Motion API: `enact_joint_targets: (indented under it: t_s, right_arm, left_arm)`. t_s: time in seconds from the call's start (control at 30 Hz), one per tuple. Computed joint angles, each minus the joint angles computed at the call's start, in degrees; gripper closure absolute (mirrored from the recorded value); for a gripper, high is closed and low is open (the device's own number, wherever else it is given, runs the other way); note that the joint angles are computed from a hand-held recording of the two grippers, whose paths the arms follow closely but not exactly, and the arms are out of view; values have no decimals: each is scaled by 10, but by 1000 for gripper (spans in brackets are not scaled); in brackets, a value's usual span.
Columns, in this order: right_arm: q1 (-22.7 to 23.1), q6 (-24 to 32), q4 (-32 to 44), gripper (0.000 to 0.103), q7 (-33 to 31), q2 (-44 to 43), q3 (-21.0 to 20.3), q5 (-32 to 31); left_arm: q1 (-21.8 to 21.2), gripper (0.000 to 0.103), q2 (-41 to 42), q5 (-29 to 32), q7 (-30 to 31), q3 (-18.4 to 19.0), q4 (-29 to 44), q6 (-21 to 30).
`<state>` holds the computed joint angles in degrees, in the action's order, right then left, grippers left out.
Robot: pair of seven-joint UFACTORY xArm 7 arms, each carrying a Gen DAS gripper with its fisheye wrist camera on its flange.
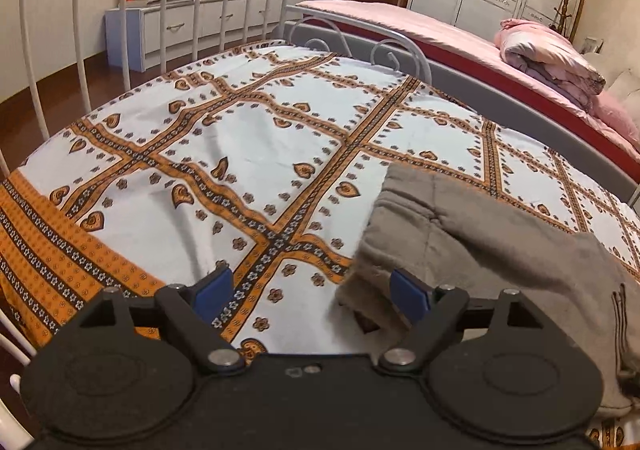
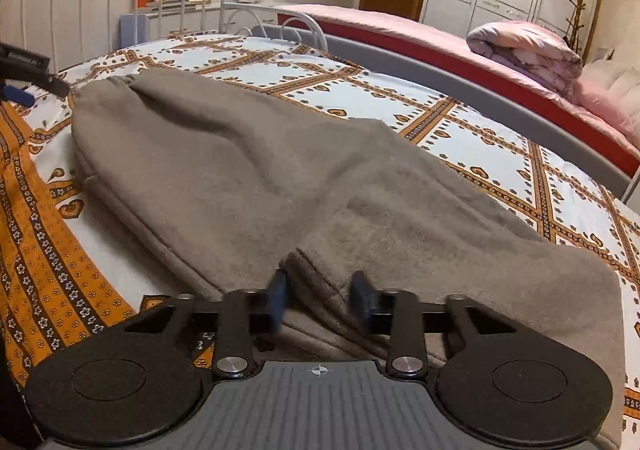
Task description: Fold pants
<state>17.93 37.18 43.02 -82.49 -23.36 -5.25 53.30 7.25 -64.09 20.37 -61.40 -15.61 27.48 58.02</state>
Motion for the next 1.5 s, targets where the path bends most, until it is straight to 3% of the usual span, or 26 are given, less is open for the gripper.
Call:
enact_joint_targets:
  t_s: [0.07, 0.17, 0.27, 0.33, 0.4, 0.43, 0.5, 0.57, 0.63, 0.73, 0.8, 0.9, 0.93, 1.0, 1.07, 1.1, 1.17, 1.3, 1.4, 1.5]
  right_arm:
    - [3, 16, 9, 82, -8, -3, -17, 28]
    - [3, 35, 3, 82, -51, -23, -32, 64]
    - [-32, 45, 3, 74, -30, 2, 10, 3]
    - [-11, 66, -2, 70, -71, -20, -22, 16]
    - [2, 158, 37, 69, -59, -9, -81, 24]
    - [-9, 180, 57, 69, -53, 4, -89, 33]
    - [-50, 161, 94, 69, -40, 38, -67, 48]
    - [-76, 139, 149, 69, 13, 98, -56, 46]
    - [-96, 100, 194, 69, 57, 149, -36, 27]
    - [-123, 87, 266, 69, 177, 228, -12, -30]
    - [-137, 98, 301, 70, 223, 274, 1, -49]
    - [-145, 91, 308, 70, 208, 279, 16, -49]
    - [-166, 101, 310, 70, 194, 273, 31, -20]
    - [-178, 67, 303, 70, 171, 265, 47, 20]
    - [-175, 6, 299, 69, 186, 272, 59, -1]
    - [-155, -7, 308, 69, 223, 288, 44, -41]
    - [-188, 25, 339, 70, 252, 327, 69, -83]
    - [-218, 70, 342, 69, 200, 301, 79, -29]
    - [-228, 113, 353, 69, 171, 290, 71, -25]
    - [-235, 155, 360, 69, 165, 279, 59, -22]
  left_arm:
    - [-1, 25, -2, 1, 1, 2, -2, 0]
    - [-1, 25, 2, -1, 1, 4, -1, -3]
    - [-2, 24, 12, -2, 3, 2, 4, -5]
    - [-7, 23, 16, 0, 9, 1, 5, -9]
    - [-7, 23, 21, 1, 14, 2, 7, -8]
    - [-7, 23, 22, -1, 13, 3, 6, -7]
    - [-6, 23, 22, -4, 7, 4, 5, -6]
    - [-4, 23, 28, -5, 2, 3, 8, -9]
    - [-6, 23, 37, -7, 0, 3, 12, -15]
    - [-10, 22, 62, -4, 5, -4, 25, -22]
    - [-12, 22, 81, -2, 6, -6, 34, -24]
    - [-16, 22, 102, 2, 5, -8, 43, -30]
    - [-17, 22, 109, 4, 5, -8, 46, -31]
    - [-20, 22, 121, 8, 7, -8, 52, -33]
    - [-24, 22, 129, 10, 6, -9, 56, -34]
    - [-25, 22, 132, 12, 6, -10, 58, -33]
    - [-27, 22, 137, 19, 9, -13, 63, -27]
    - [-34, 22, 132, 24, 8, -10, 61, -27]
    - [-38, 22, 118, 22, 6, -7, 54, -29]
    - [-44, 23, 88, -1, -16, 14, 29, -71]
